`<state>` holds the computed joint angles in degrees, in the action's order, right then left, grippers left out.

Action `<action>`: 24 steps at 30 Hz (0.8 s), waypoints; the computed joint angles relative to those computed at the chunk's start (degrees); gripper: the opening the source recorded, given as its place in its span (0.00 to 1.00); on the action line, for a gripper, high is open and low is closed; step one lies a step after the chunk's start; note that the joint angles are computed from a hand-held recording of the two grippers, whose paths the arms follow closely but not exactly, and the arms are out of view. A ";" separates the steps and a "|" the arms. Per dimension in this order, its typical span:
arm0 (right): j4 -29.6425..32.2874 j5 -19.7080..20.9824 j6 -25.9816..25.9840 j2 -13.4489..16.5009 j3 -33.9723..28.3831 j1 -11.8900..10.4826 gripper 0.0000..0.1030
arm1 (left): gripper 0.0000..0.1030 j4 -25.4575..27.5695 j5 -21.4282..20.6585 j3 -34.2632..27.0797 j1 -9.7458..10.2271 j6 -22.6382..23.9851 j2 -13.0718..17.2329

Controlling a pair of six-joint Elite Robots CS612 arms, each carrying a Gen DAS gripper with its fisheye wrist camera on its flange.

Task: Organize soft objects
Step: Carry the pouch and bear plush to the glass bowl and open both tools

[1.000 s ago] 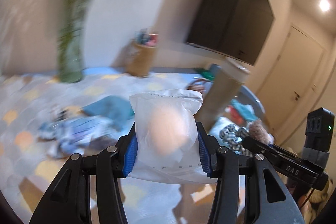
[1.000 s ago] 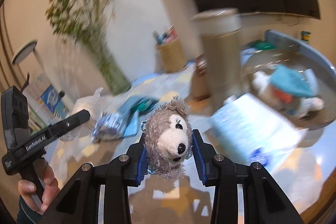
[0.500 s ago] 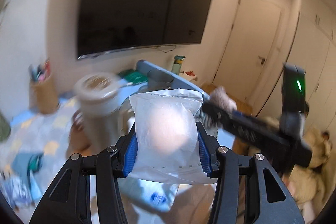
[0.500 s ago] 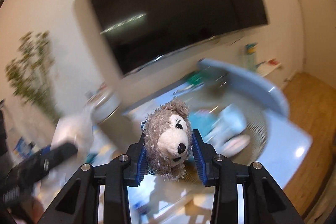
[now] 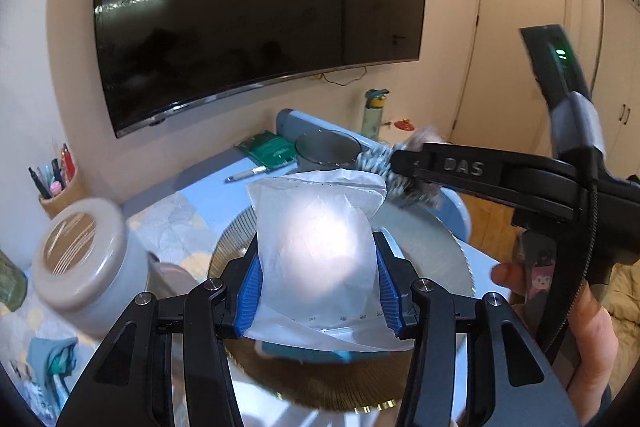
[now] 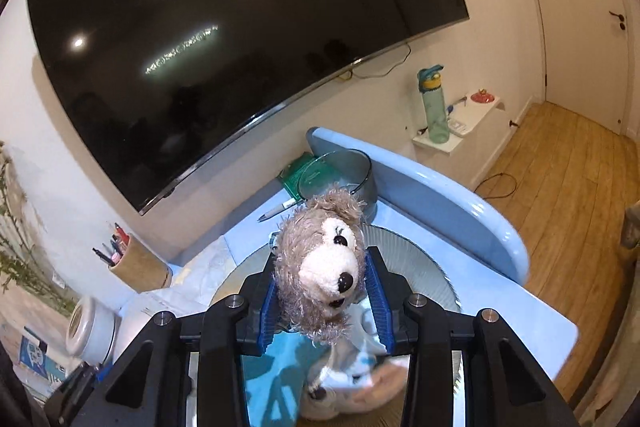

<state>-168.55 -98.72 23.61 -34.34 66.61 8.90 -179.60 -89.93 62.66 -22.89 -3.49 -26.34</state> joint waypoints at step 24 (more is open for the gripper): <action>-10.57 0.77 -0.84 -8.00 16.80 3.58 0.79 | 0.75 -14.75 -10.62 25.87 6.79 -0.81 -14.34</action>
<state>-179.12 -97.95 22.77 -42.34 83.41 12.48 -194.35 -100.55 88.53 -16.10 -4.29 -40.68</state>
